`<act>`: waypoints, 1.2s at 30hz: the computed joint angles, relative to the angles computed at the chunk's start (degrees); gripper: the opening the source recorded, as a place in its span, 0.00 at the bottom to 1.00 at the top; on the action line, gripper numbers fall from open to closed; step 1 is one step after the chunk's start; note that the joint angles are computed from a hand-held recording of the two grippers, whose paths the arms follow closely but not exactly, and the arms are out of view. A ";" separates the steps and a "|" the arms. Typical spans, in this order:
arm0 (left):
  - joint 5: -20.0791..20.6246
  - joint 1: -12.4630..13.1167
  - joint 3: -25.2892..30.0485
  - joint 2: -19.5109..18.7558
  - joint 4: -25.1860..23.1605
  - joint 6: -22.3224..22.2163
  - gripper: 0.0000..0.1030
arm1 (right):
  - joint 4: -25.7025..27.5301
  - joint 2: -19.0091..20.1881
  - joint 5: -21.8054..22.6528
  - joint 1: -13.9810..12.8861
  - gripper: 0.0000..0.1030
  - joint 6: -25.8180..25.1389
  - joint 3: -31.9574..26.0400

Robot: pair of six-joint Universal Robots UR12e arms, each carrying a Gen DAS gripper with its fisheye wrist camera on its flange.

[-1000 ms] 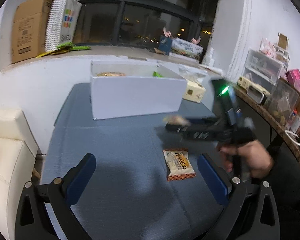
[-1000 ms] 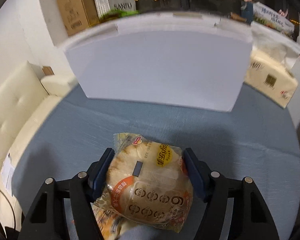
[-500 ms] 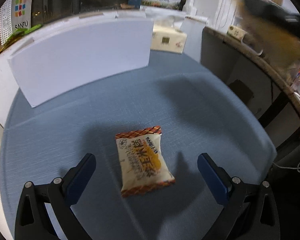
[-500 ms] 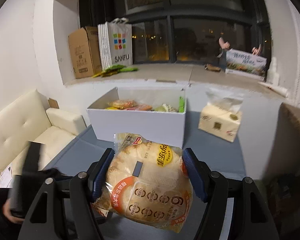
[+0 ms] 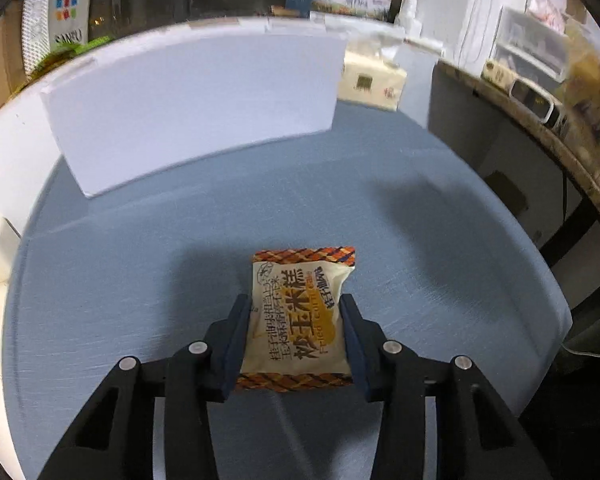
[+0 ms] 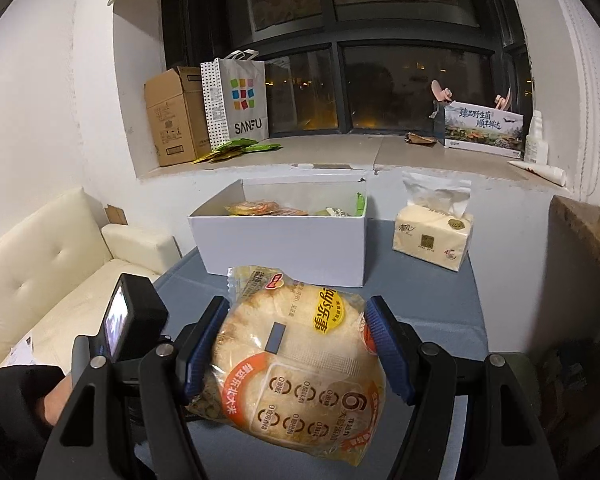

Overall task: Organize snacks
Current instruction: 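Carry both packs into the white box and open both tools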

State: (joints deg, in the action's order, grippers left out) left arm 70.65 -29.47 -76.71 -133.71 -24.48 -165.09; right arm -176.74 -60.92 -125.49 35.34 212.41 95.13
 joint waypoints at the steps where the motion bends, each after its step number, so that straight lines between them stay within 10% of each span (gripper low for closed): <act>1: -0.62 0.27 -0.69 0.34 1.82 -0.41 0.46 | -0.20 0.12 0.24 0.03 0.72 -0.08 -0.02; 15: -9.81 4.95 6.05 0.03 13.08 -11.30 0.46 | -1.72 1.97 9.33 -3.98 0.72 -1.41 -3.59; 30: -6.34 3.84 50.85 -21.77 -11.71 -12.42 0.47 | 10.50 9.16 17.26 -13.64 0.72 -0.30 -21.21; 33: -5.20 3.80 58.32 -25.59 -17.80 -14.04 0.66 | 12.59 10.16 18.23 -14.51 0.72 -0.07 -23.02; 34: -5.05 3.82 58.77 -25.89 -18.46 -14.77 0.92 | 12.36 10.37 19.60 -14.94 0.74 0.37 -23.21; 36: -4.52 4.02 56.09 -24.85 -15.84 -15.52 1.00 | 12.19 10.60 22.00 -15.60 0.86 2.26 -23.32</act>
State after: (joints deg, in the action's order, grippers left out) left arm 66.12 -25.45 -20.61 -158.55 -40.32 -180.61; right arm -164.54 -50.32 -103.50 19.73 214.67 71.81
